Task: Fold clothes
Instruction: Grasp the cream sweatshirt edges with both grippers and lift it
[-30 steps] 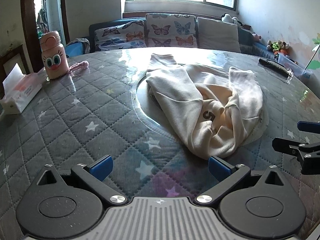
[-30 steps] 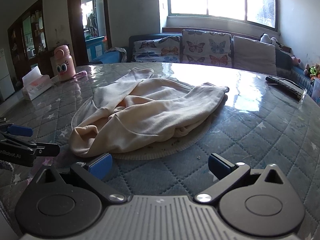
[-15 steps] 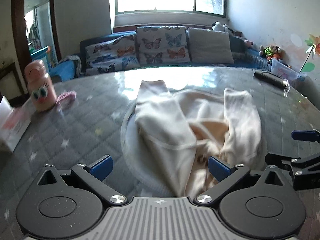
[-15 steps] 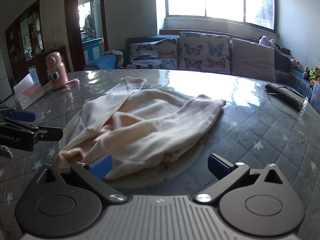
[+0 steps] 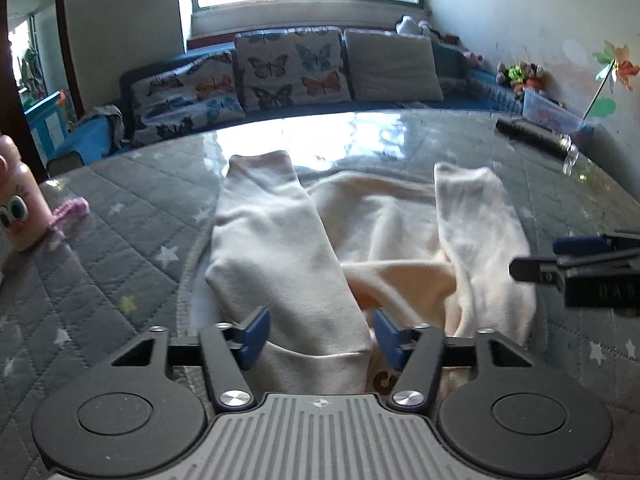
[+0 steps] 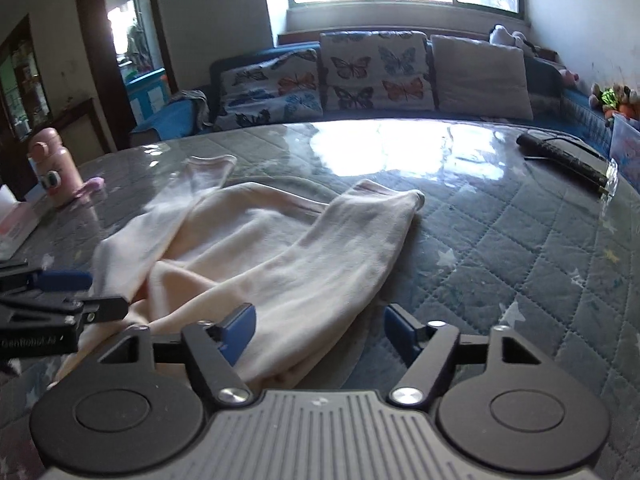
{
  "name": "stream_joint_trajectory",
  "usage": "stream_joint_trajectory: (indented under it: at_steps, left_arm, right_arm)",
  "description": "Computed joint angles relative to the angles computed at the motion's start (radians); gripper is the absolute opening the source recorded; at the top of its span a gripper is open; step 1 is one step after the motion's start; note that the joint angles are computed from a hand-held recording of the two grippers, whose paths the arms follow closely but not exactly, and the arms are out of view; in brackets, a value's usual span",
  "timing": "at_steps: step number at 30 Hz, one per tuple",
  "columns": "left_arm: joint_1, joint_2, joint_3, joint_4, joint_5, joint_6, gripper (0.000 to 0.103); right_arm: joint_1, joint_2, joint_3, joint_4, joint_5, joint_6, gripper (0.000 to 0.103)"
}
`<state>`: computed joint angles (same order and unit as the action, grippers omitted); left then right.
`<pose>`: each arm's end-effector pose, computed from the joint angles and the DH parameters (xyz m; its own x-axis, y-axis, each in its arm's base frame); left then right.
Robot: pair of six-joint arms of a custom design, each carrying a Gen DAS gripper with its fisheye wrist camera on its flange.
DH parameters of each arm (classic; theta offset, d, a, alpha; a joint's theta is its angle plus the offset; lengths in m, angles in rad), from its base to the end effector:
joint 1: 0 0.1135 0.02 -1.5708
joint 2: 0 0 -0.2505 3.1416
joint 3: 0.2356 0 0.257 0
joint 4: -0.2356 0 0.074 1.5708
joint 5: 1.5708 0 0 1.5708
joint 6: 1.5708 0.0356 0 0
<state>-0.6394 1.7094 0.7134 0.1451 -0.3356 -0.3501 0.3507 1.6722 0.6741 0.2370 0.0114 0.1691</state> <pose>0.2572 -0.1766 0.1036 -0.7002 0.1171 -0.7042 0.1587 0.9873 0.0065 0.2918 0.1063 0.1096 -0.6950 -0.0750 -0.7151 -0.2220 0.9684 0.1141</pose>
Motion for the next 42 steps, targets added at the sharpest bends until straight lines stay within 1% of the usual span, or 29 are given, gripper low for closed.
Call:
stream_joint_trajectory:
  at_steps: [1,2,4,5,6,7,8,9,10,11,13,17,21,23,24,28,30,31,33,35,37,38,39,40,41,42]
  left_arm:
    - [0.007,0.006,-0.001,0.003,0.011,0.003,0.042]
    - [0.012,0.009,-0.003,0.007,0.018,0.006,0.039]
    - [0.021,0.003,-0.018,0.022,0.025,0.017,0.023]
    - [0.025,0.000,-0.025,0.029,0.028,0.022,0.020]
    - [0.029,-0.008,-0.034,0.036,0.029,0.024,0.013]
    - [0.034,-0.020,-0.046,0.045,0.033,0.024,0.010]
    - [0.039,-0.033,-0.059,0.054,0.037,0.023,0.009]
    - [0.041,-0.048,-0.072,0.061,0.036,0.023,0.006]
    - [0.041,-0.064,-0.084,0.067,0.033,0.024,0.006]
    - [0.042,-0.081,-0.097,0.073,0.030,0.024,0.005]
    - [0.044,-0.121,-0.121,0.071,0.018,0.016,0.004]
    - [0.062,-0.255,-0.206,0.069,0.005,-0.008,0.003]
    - [0.092,-0.413,-0.292,0.015,-0.012,-0.033,0.003]
    - [0.108,-0.508,-0.339,-0.021,-0.006,-0.049,0.002]
    - [0.112,-0.557,-0.362,-0.045,-0.006,-0.060,0.000]
    - [0.122,-0.775,-0.443,-0.168,-0.009,-0.098,0.000]
    - [0.126,-0.876,-0.473,-0.241,0.002,-0.106,0.000]
    - [0.121,-0.899,-0.478,-0.263,0.003,-0.104,0.000]
    - [0.102,-0.909,-0.481,-0.282,-0.005,-0.096,0.000]
    - [0.075,-0.858,-0.465,-0.260,-0.023,-0.093,0.002]
    - [0.050,-0.784,-0.441,-0.216,-0.040,-0.086,0.006]
    - [0.040,-0.741,-0.425,-0.186,-0.045,-0.077,0.009]
    - [0.030,-0.692,-0.409,-0.154,-0.054,-0.070,0.018]
    - [0.020,-0.642,-0.392,-0.123,-0.063,-0.063,0.031]
    - [0.013,-0.590,-0.370,-0.091,-0.070,-0.049,0.036]
    - [0.004,-0.540,-0.351,-0.059,-0.085,-0.034,0.045]
  right_arm:
    - [-0.004,0.017,0.013,-0.001,-0.002,0.000,0.065]
    - [-0.012,0.038,0.028,-0.001,-0.008,0.002,0.063]
    - [-0.025,0.068,0.048,0.003,-0.023,0.008,0.051]
    - [-0.031,0.079,0.055,0.004,-0.032,0.012,0.048]
    - [-0.039,0.094,0.064,0.004,-0.046,0.019,0.041]
    - [-0.046,0.105,0.069,0.005,-0.057,0.025,0.034]
    - [-0.049,0.110,0.068,0.012,-0.060,0.031,0.032]
    - [-0.053,0.111,0.063,0.023,-0.062,0.039,0.024]
    - [-0.056,0.111,0.057,0.033,-0.064,0.045,0.016]
    - [-0.061,0.108,0.051,0.041,-0.067,0.049,0.015]
    - [-0.070,0.098,0.039,0.056,-0.069,0.056,0.010]
    - [-0.080,0.062,0.008,0.082,-0.081,0.063,0.007]
    - [-0.089,-0.018,-0.051,0.106,-0.096,0.067,0.007]
    - [-0.100,-0.085,-0.096,0.112,-0.108,0.070,0.007]
    - [-0.105,-0.125,-0.123,0.113,-0.115,0.067,0.007]
    - [-0.137,-0.302,-0.228,0.072,-0.146,0.045,0.007]
    - [-0.160,-0.408,-0.279,0.013,-0.170,0.031,0.007]
    - [-0.166,-0.446,-0.298,-0.011,-0.176,0.027,0.006]
    - [-0.184,-0.555,-0.351,-0.079,-0.184,0.014,0.006]
    - [-0.200,-0.639,-0.386,-0.155,-0.189,0.003,0.006]
    - [-0.202,-0.685,-0.404,-0.215,-0.183,-0.010,0.007]
    - [-0.202,-0.701,-0.410,-0.245,-0.178,-0.021,0.007]
    - [-0.198,-0.711,-0.412,-0.267,-0.168,-0.031,0.007]
    - [-0.187,-0.721,-0.414,-0.277,-0.148,-0.040,0.009]
    - [-0.170,-0.735,-0.416,-0.285,-0.121,-0.048,0.010]
    - [-0.156,-0.741,-0.413,-0.285,-0.095,-0.056,0.012]
